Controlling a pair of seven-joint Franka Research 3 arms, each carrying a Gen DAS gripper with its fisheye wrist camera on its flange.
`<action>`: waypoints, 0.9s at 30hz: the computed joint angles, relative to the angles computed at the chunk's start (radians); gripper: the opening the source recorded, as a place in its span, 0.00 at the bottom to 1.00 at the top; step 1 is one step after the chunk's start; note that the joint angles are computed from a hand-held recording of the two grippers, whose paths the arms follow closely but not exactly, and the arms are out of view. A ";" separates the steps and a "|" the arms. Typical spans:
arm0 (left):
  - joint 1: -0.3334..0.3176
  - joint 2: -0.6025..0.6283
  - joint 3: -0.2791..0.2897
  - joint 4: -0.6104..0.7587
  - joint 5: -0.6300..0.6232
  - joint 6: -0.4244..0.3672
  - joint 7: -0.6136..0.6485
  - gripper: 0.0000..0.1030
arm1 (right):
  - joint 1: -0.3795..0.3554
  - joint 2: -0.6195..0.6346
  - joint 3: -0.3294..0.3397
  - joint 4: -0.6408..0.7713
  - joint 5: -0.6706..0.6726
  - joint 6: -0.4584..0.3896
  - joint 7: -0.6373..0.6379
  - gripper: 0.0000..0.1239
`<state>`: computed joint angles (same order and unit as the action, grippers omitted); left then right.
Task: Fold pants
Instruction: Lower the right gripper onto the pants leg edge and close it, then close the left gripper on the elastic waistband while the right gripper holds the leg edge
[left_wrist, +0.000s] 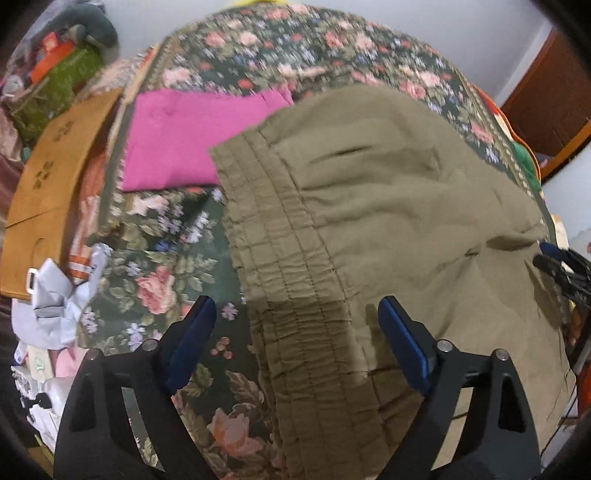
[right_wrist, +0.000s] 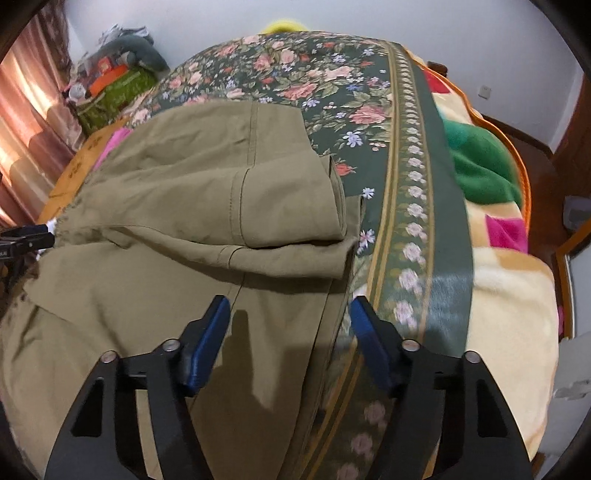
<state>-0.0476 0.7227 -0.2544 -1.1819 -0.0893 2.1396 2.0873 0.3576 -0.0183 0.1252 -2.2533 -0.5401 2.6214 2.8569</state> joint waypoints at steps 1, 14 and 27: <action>-0.001 0.022 -0.002 0.033 -0.001 -0.036 0.002 0.87 | -0.001 0.006 -0.001 0.004 -0.014 0.000 -0.014 0.50; 0.022 0.030 0.003 -0.014 -0.020 0.069 -0.012 0.83 | 0.018 0.047 -0.022 0.038 0.030 -0.056 -0.125 0.17; 0.027 -0.017 0.001 -0.067 0.017 0.110 0.001 0.83 | 0.018 -0.004 -0.015 0.021 0.095 -0.063 -0.183 0.19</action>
<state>-0.0205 0.7054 -0.2535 -1.2488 -0.0722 2.2499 2.0887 0.3752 -0.0223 0.1099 -2.2325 -0.4451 2.5583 2.6742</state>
